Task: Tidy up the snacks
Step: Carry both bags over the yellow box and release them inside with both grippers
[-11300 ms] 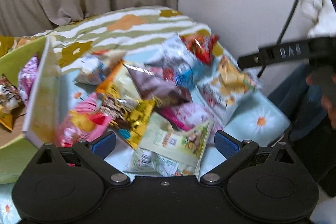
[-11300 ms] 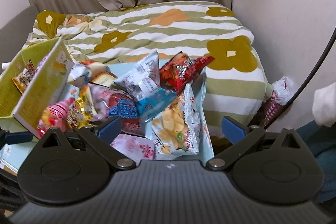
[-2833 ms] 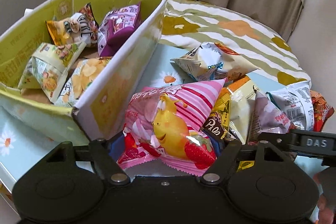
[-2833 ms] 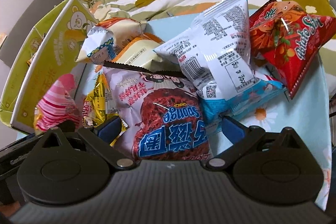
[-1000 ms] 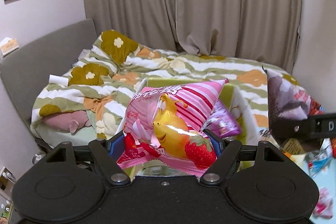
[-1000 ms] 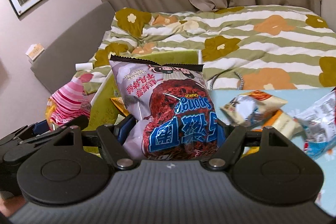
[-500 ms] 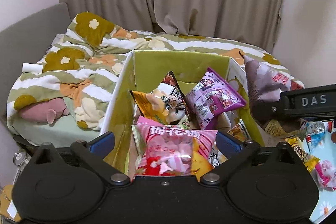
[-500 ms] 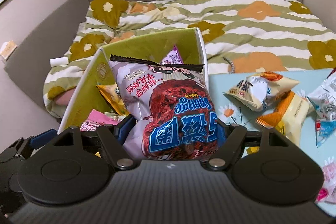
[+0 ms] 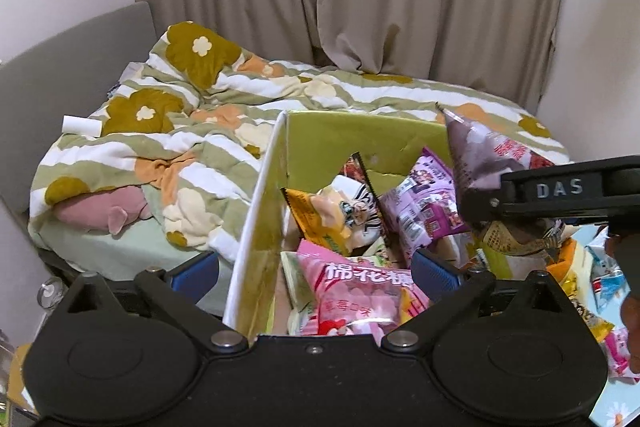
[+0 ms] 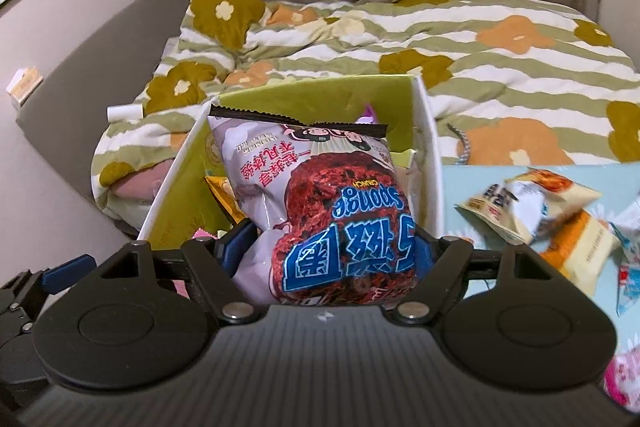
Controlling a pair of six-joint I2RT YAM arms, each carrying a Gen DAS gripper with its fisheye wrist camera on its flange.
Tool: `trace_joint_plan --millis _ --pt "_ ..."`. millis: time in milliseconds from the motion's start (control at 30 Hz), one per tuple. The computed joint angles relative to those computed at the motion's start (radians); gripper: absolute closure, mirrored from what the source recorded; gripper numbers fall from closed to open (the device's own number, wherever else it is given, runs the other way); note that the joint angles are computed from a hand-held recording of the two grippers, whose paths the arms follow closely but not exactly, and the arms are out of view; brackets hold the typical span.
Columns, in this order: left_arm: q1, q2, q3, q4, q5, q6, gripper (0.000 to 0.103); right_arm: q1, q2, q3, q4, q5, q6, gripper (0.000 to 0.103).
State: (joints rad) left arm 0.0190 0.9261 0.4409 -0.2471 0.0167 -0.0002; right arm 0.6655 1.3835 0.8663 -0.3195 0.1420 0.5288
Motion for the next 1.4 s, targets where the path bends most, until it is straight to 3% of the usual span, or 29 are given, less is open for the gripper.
trace_joint_plan --millis 67,300,767,967,1167,1400 --pt "-0.002 0.015 0.005 0.001 -0.009 0.000 0.000 -0.004 0.026 -0.006 0.039 -0.005 -0.001 0.000" --pt "-0.006 0.050 0.003 0.000 -0.014 -0.001 0.000 -0.024 0.029 -0.054 0.108 -0.038 -0.012 0.000" --pt "-0.007 -0.085 0.014 -0.090 0.013 0.003 0.000 -0.003 -0.137 -0.096 0.047 0.001 -0.007 0.000" --pt "-0.042 -0.184 0.040 -0.179 0.036 0.011 0.000 0.040 -0.293 -0.116 -0.056 0.083 0.024 0.000" --pt "-0.124 -0.242 0.066 -0.237 0.059 -0.002 0.000 0.082 -0.492 -0.117 -0.254 0.224 0.055 0.000" --pt "-0.393 -0.282 0.071 -0.267 -0.070 -0.130 0.000 0.023 -0.732 -0.125 -0.484 0.300 0.057 0.000"
